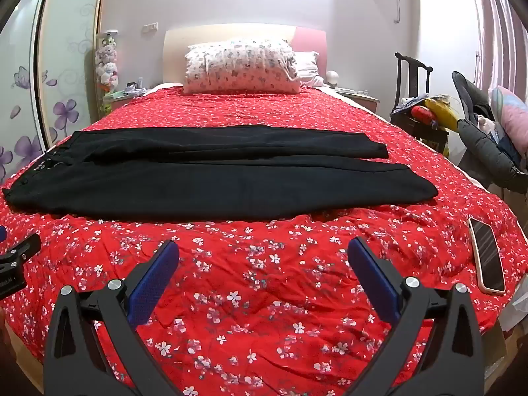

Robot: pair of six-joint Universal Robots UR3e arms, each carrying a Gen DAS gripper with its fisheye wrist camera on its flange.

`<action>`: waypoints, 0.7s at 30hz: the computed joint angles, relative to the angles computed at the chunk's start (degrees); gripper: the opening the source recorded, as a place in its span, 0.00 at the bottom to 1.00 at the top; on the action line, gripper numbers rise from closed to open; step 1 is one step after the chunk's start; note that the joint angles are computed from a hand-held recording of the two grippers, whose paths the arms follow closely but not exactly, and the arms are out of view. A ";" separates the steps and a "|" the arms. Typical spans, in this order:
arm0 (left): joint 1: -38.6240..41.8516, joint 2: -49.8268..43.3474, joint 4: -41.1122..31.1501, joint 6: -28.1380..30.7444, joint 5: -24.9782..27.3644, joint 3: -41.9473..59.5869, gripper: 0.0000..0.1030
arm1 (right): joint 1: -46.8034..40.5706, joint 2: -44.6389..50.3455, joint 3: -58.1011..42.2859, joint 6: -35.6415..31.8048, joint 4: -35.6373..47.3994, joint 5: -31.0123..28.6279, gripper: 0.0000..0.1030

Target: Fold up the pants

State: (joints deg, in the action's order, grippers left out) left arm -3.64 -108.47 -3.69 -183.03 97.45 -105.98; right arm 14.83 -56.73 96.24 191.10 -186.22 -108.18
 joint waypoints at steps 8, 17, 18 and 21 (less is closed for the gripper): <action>0.10 0.09 0.11 -0.20 -0.26 -0.14 0.98 | -0.12 -0.07 0.10 0.10 0.01 0.27 0.99; 0.21 0.15 0.07 -0.30 -0.43 -0.19 0.98 | -0.22 -0.01 0.14 0.12 -0.02 0.35 0.99; 0.21 0.15 0.07 -0.30 -0.43 -0.19 0.98 | -0.24 -0.01 0.16 0.11 -0.04 0.39 0.99; 0.31 0.09 0.16 -0.18 -0.58 -0.23 0.98 | -0.28 0.02 0.18 0.15 -0.06 0.45 0.99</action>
